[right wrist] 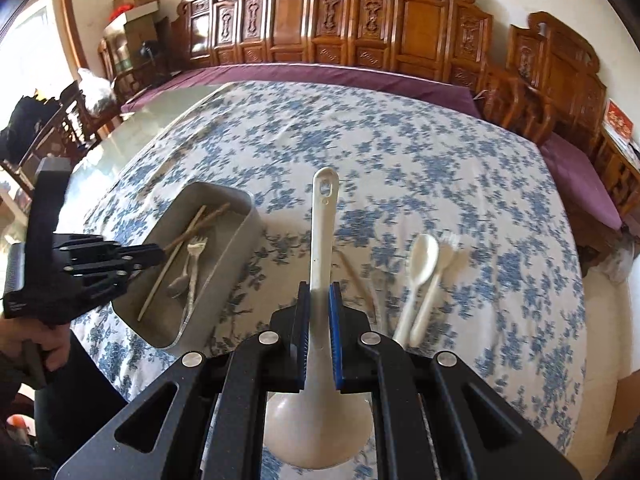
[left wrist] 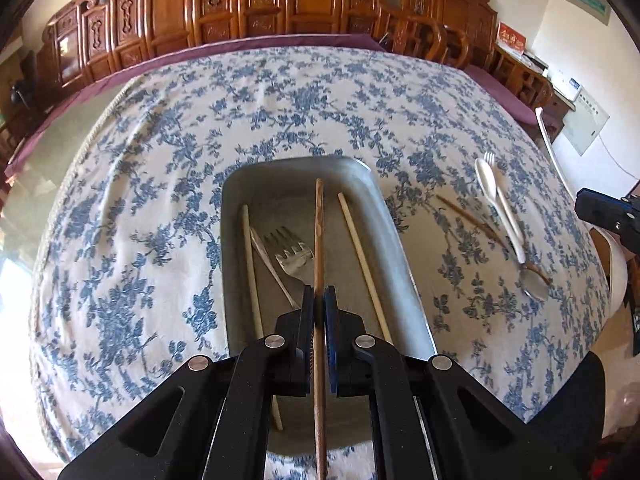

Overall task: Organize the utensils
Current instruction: 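Carry the wooden chopstick into the grey tray with the left tool and open, then lower the white plastic ladle into the grey tray with the right tool and open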

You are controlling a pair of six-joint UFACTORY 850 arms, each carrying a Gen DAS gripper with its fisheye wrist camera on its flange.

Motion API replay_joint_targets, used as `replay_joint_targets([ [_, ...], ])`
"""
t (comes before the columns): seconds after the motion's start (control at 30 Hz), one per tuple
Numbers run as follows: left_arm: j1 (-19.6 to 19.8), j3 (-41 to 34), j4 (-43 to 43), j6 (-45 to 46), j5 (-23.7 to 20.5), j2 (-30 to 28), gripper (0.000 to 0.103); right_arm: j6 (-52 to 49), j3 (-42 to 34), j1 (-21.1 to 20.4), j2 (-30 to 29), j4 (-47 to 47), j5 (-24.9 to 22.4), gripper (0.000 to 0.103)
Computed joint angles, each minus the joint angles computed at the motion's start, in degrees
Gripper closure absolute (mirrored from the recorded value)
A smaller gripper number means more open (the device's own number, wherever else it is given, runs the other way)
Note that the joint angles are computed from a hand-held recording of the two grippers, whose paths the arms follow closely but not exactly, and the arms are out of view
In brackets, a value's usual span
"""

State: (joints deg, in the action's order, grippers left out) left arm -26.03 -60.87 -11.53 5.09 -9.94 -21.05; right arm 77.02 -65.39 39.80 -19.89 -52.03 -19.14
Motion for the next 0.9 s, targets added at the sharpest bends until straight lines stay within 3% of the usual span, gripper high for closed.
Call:
replay_joint_targets([
  [0.53, 1.07, -3.05, -1.84, 1.63, -1.10, -4.74, 0.099, -7.50, -7.80, 0.69, -7.76, 6.44, 3.36, 0.092],
  [0.73, 1.44, -0.87, -4.05, 4.77, -0.25, -1.54, 0.095, -9.89, -9.59, 0.68, -9.28, 9.21, 4.06, 0.092],
  [0.9, 1.71, 1.60, 3.47, -1.88, 0.84, 1.86, 0.092, -13.50, -12.01, 1.05, -10.63, 11.86, 4.03, 0.092],
])
